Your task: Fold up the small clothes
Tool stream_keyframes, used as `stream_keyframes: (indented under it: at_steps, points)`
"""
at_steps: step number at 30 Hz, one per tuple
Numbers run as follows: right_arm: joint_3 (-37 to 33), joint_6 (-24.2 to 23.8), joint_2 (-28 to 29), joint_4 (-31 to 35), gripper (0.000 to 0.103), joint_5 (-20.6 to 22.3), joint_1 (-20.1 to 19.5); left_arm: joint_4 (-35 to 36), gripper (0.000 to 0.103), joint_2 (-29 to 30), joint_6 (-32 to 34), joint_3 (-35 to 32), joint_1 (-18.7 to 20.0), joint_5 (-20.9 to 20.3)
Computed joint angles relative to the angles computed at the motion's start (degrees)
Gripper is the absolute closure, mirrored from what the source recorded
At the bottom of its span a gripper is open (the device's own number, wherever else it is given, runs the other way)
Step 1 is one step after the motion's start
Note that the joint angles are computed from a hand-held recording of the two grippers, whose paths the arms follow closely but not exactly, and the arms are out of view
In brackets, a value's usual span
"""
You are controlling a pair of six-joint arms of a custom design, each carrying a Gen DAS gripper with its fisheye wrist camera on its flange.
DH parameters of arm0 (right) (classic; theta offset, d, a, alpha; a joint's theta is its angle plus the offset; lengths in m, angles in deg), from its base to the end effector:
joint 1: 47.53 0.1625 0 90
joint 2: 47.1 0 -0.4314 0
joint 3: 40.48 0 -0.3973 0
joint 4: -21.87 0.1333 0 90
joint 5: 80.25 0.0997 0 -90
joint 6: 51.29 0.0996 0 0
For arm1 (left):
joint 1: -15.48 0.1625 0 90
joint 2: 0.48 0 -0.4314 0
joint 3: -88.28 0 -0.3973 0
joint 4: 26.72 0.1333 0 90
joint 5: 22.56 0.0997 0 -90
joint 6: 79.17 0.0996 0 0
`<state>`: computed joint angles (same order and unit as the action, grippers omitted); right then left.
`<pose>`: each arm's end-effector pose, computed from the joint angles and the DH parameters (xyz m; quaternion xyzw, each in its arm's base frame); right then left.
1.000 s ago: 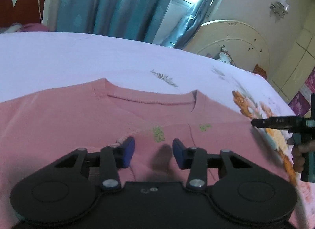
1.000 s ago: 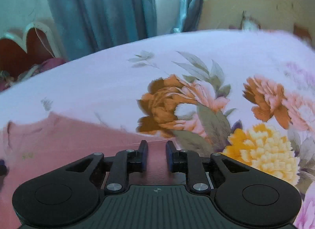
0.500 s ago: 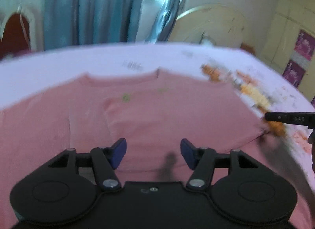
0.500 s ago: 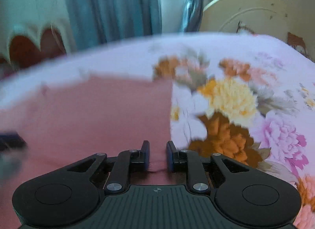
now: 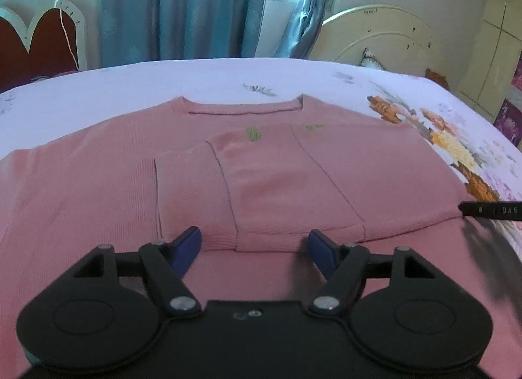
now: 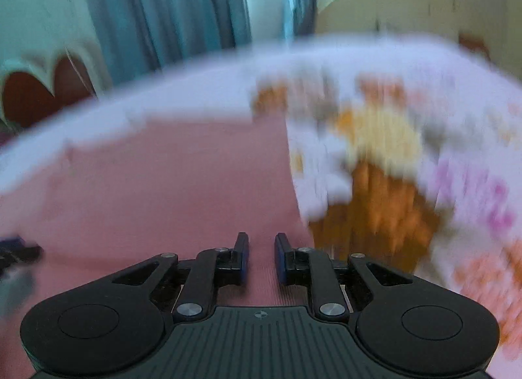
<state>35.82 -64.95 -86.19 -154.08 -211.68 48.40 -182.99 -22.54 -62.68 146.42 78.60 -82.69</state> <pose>0.1469 -0.7620 0.2200 0.0011 -0.8644 0.3634 0.3475 -0.2214 -0.8413 0.0660 0.2823 0.8917 -0.2731 0.2250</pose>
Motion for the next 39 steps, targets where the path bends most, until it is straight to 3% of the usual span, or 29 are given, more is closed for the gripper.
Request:
stream_keyframes:
  at_steps: [1,4,8,11,13,14,15,16,18,20,21,25,29,31,32,39]
  points:
    - [-0.6,0.6,0.1,0.7,0.085,-0.9,0.5,-0.4,0.032,-0.9,-0.3,1.2,-0.2,0.0]
    - [0.7,-0.4,0.0,-3.8,0.085,1.8,1.2,0.5,0.029,-2.1,-1.1,2.6,0.1,0.2]
    - [-2.6,0.0,2.0,4.2,0.085,-2.8,2.2,0.0,0.029,-3.3,-1.4,4.1,0.5,-0.9]
    - [-1.2,2.4,0.8,3.3,0.084,1.0,2.9,-2.3,0.015,-4.9,-3.0,6.1,0.6,0.4]
    - [-2.1,1.7,1.8,3.3,0.082,-0.7,3.5,-4.8,0.008,-6.2,-3.7,8.0,0.6,2.0]
    - [-2.9,1.4,2.5,3.3,0.053,-1.4,3.7,-6.1,0.005,-6.9,-4.0,8.9,0.7,3.3]
    - [-2.7,0.3,2.9,1.4,0.033,-0.7,3.9,-7.1,0.004,-7.5,-4.2,9.7,0.7,4.6]
    - [-3.0,-0.8,3.5,0.1,0.022,0.4,4.1,-7.9,0.004,-8.3,-4.4,10.5,0.8,5.9]
    - [-4.2,-2.0,4.5,0.2,0.022,1.5,4.3,-9.7,0.005,-10.2,-5.5,12.4,1.3,7.7]
    - [-5.3,-1.3,5.2,1.8,0.038,3.0,4.5,-12.1,0.014,-12.7,-7.7,14.8,2.3,9.2]
    - [-6.2,-0.6,5.8,3.0,0.04,3.4,4.6,-12.7,0.017,-14.0,-9.5,15.6,2.9,10.2]
    - [-9.9,0.7,8.2,7.1,0.041,4.7,4.8,-16.6,0.023,-18.5,-16.2,18.6,5.6,17.6]
    - [-14.2,-0.3,11.6,8.8,0.041,3.3,5.5,-17.7,0.034,-22.8,-23.9,20.0,9.0,21.3]
    - [-16.3,0.4,12.9,9.7,0.042,3.1,5.7,-18.7,0.04,-24.3,-26.4,19.8,11.0,20.3]
    - [-17.2,0.8,13.4,10.5,0.048,3.2,5.7,-19.2,0.043,-24.7,-26.9,19.4,11.8,19.3]
    - [-23.8,1.2,17.4,13.3,0.05,1.9,6.5,-20.7,0.045,-23.1,-31.9,12.3,16.1,12.9]
